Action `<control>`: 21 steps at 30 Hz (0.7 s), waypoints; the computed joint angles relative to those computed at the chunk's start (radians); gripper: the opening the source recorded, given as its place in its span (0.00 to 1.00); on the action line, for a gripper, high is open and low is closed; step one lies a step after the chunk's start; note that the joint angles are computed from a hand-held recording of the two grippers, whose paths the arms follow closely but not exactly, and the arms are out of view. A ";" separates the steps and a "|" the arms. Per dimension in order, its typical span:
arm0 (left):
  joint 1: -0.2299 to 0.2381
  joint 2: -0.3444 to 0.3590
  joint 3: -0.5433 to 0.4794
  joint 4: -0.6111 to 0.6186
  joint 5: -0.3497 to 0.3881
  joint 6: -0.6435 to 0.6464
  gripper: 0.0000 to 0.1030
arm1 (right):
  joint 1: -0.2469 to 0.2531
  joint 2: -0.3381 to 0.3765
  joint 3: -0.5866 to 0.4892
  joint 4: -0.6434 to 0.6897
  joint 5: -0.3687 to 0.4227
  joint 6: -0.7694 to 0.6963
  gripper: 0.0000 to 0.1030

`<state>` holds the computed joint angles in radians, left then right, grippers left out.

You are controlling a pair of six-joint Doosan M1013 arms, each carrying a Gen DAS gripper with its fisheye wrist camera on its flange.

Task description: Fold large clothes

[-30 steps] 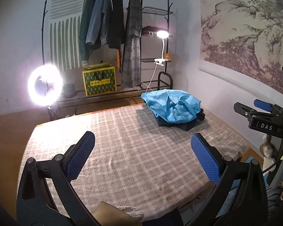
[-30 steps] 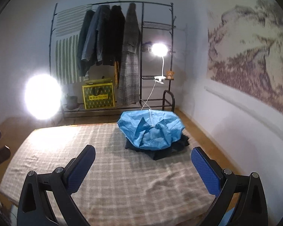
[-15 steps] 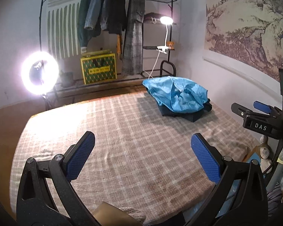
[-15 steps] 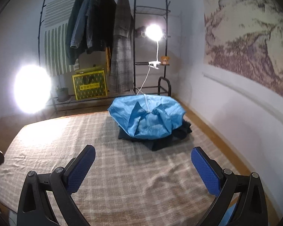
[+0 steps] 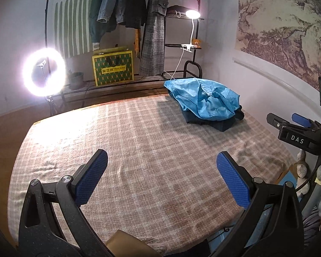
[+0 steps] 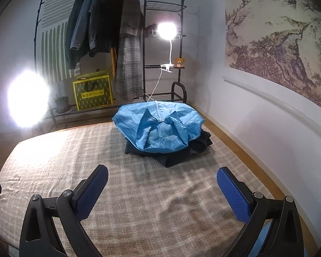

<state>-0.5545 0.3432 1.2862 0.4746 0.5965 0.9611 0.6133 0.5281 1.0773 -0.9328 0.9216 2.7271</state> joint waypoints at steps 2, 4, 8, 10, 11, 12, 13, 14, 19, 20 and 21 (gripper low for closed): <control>-0.002 0.001 -0.001 0.005 0.003 -0.006 1.00 | 0.000 0.001 0.001 0.001 0.001 -0.003 1.00; 0.000 0.002 0.000 0.001 0.004 -0.006 1.00 | 0.000 0.001 0.000 0.002 0.002 -0.002 1.00; 0.000 0.002 0.001 0.005 0.000 -0.007 1.00 | 0.000 -0.001 0.003 0.002 -0.003 0.005 1.00; 0.002 0.002 0.001 -0.001 -0.003 -0.001 1.00 | 0.002 -0.002 0.005 0.000 -0.002 0.006 1.00; 0.002 0.002 0.000 0.000 -0.002 -0.003 1.00 | 0.001 -0.002 0.005 0.001 -0.003 0.006 1.00; 0.002 0.002 0.000 0.000 -0.002 -0.003 1.00 | 0.002 -0.002 0.005 0.002 -0.002 0.007 1.00; 0.002 0.002 0.000 -0.001 -0.002 -0.002 1.00 | 0.002 -0.002 0.005 0.001 -0.001 0.008 1.00; 0.002 0.002 0.000 -0.003 -0.001 0.000 1.00 | 0.001 -0.002 0.005 0.002 -0.003 0.008 1.00; 0.003 0.002 0.001 -0.002 -0.003 0.001 1.00 | 0.003 -0.003 0.005 -0.002 -0.001 0.015 1.00; 0.003 0.002 0.001 -0.002 -0.003 0.001 1.00 | 0.003 -0.002 0.005 -0.002 -0.001 0.013 1.00; 0.002 0.002 0.001 -0.003 -0.002 0.000 1.00 | 0.003 -0.002 0.005 -0.003 0.000 0.011 1.00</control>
